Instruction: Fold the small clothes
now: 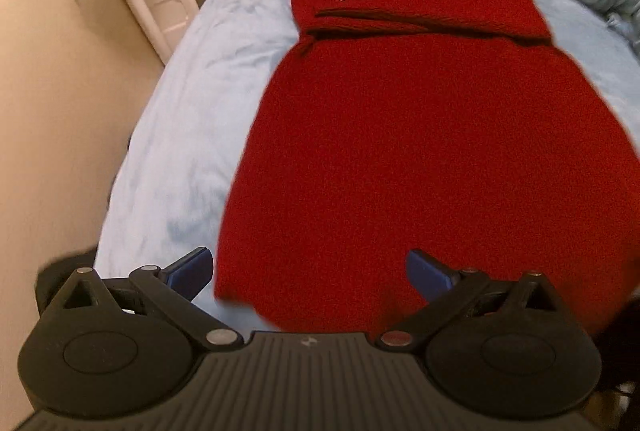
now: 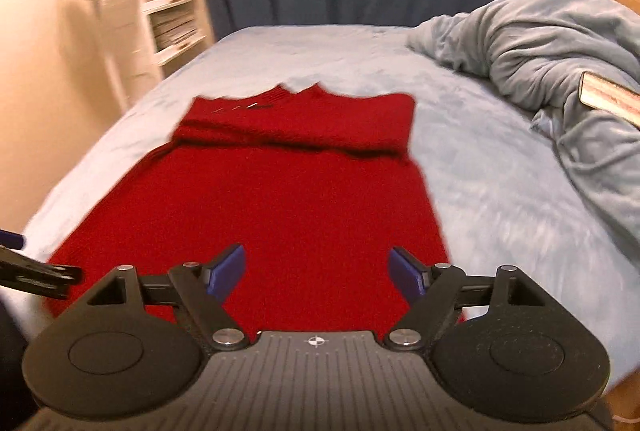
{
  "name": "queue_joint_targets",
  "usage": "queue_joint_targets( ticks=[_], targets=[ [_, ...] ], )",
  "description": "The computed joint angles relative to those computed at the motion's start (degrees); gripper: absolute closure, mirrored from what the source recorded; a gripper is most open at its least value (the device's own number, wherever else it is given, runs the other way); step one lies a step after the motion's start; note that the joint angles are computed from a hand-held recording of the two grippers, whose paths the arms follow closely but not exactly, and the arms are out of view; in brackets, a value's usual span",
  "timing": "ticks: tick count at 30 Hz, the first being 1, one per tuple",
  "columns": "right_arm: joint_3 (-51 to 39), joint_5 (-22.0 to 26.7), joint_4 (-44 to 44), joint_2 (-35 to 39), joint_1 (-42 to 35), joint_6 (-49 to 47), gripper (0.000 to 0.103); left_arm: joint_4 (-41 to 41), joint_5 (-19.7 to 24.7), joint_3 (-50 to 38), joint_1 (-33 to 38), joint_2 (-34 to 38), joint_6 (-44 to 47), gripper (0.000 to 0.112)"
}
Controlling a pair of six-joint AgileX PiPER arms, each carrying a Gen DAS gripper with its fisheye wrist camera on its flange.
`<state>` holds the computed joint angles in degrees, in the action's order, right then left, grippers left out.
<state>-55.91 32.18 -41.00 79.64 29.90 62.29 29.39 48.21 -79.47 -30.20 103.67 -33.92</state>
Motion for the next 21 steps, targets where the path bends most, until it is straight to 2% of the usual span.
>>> queue_joint_targets(
  ticks=[8, 16, 21],
  targets=[
    [0.21, 15.19, -8.03, -7.55, 17.27, 14.21, 0.023, 2.81, -0.50, 10.42, -7.00, -14.48, -9.03, 0.010],
    [0.72, 28.81, -12.75, -10.95, 31.54, 24.40, 0.023, 5.39, -0.53, 15.03, -9.44, -22.79, -14.65, 0.010],
    [0.05, 36.77, -16.30, -11.55, 38.37, 27.23, 0.023, 12.90, 2.42, 16.73, -15.45, -27.30, -19.97, 0.010]
  ],
)
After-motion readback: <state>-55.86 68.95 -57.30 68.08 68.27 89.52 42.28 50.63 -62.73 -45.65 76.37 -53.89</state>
